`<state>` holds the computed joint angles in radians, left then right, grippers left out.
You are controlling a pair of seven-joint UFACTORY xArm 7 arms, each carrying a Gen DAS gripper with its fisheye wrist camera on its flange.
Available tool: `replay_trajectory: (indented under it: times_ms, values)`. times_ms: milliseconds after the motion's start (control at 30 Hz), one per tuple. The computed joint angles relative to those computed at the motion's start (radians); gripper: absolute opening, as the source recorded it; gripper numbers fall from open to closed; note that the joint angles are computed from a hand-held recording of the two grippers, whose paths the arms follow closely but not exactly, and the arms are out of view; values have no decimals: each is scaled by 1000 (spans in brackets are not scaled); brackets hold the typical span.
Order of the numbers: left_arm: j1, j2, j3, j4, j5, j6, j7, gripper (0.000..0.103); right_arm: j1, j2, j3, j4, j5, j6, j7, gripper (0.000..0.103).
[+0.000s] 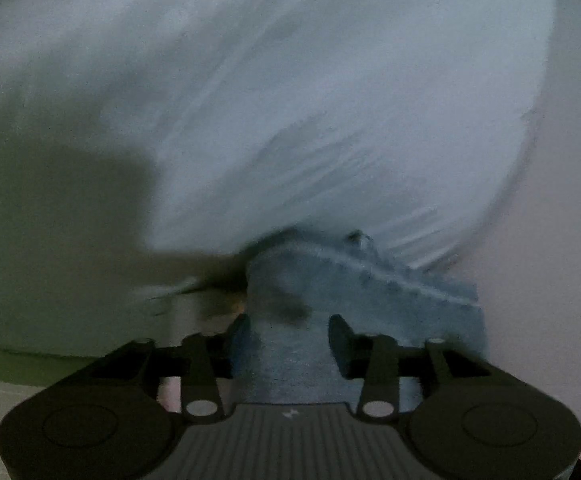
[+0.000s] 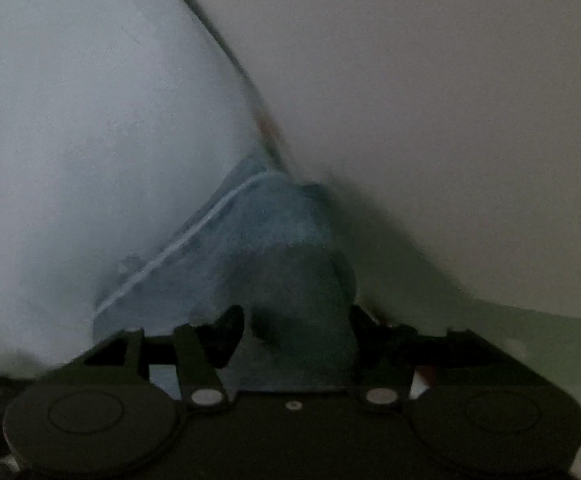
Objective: Fold clothes
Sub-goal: 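Carry the jeans onto the stack of folded clothes and lower them, then open both tools and release the jeans on the stack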
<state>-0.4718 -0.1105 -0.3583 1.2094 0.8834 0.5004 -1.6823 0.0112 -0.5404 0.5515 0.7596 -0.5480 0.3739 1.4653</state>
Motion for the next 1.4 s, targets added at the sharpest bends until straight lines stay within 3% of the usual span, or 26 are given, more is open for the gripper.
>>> replay_trajectory:
  times_ms: [67,133,300,367,400,567,800,1000,1200,1333,1400]
  values:
    - [-12,15,5,-11,-51,30,58,48,-66,18,57,-11,-58,-25,71,67]
    - [-17,2,5,-44,-49,34,54,58,-74,-1,67,-26,-70,-26,102,74]
    - [-16,-62,-11,-107,-38,70,94,69,3,-71,58,-25,-66,117,17,83]
    - [-13,-109,-30,-141,-38,88,137,83,47,-132,64,-36,-61,180,-9,89]
    - [-7,-134,-40,-158,-34,86,152,84,69,-166,68,-44,-57,209,-23,91]
    - [13,-251,-138,-204,-56,160,191,97,187,-311,109,-48,22,395,-109,94]
    - [-20,-423,-274,-261,-174,273,264,103,357,-451,202,-39,210,590,-119,94]
    - [-42,-522,-417,-280,-321,377,273,103,447,-500,311,8,336,781,-113,94]
    - [-49,-555,-515,-279,-462,442,281,103,487,-537,393,61,428,924,-90,94]
    - [-38,-572,-559,-266,-497,463,298,103,482,-554,411,79,456,958,-100,95]
    - [-30,-583,-572,-264,-511,460,304,103,485,-570,414,80,468,971,-105,101]
